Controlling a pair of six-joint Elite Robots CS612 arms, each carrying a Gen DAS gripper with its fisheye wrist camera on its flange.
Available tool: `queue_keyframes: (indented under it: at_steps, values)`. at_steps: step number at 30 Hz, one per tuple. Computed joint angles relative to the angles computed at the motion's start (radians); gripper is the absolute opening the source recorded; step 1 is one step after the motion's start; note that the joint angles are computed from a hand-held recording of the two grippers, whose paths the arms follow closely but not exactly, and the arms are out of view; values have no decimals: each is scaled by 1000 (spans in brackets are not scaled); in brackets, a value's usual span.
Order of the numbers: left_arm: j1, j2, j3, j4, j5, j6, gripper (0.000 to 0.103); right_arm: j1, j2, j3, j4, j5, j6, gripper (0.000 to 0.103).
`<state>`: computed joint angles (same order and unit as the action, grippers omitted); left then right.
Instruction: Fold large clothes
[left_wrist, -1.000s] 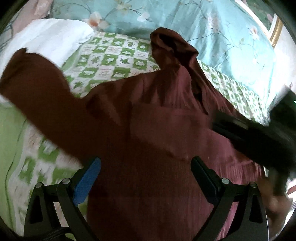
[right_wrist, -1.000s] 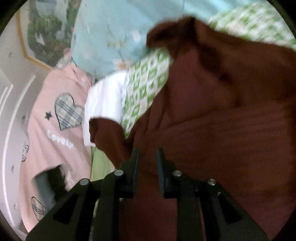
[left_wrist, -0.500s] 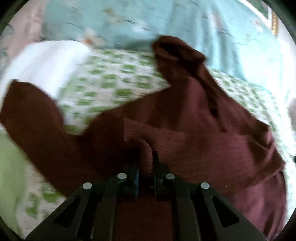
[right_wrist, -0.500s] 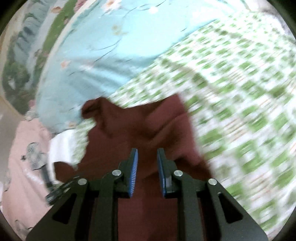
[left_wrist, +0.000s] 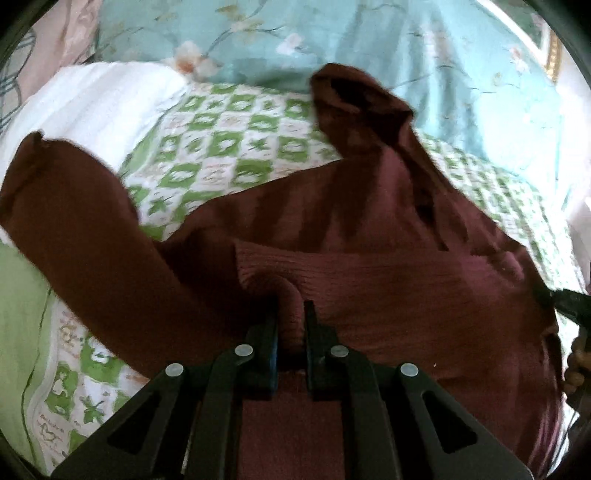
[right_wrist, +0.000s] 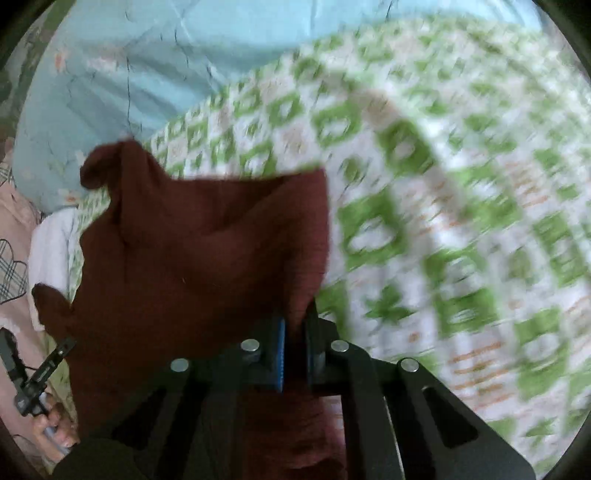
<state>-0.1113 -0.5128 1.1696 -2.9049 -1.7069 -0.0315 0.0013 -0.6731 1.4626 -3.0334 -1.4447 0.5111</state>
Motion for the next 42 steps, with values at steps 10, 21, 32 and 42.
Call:
queue_keyframes:
  at_steps: [10,21,32,42]
  values:
    - [-2,20,-18,49,8,-23,11,55,-33,34,-73,-97,-70,17]
    - [89,-31,49,-33,25,-202,36,72,-64,105,-133,8,-15,25]
    - [130,52,-190,62,326,-102,79,112,-59,115,-94,164,2,35]
    - [125,200,-487,223,422,-48,34,111,-68,123,-74,152,37,35]
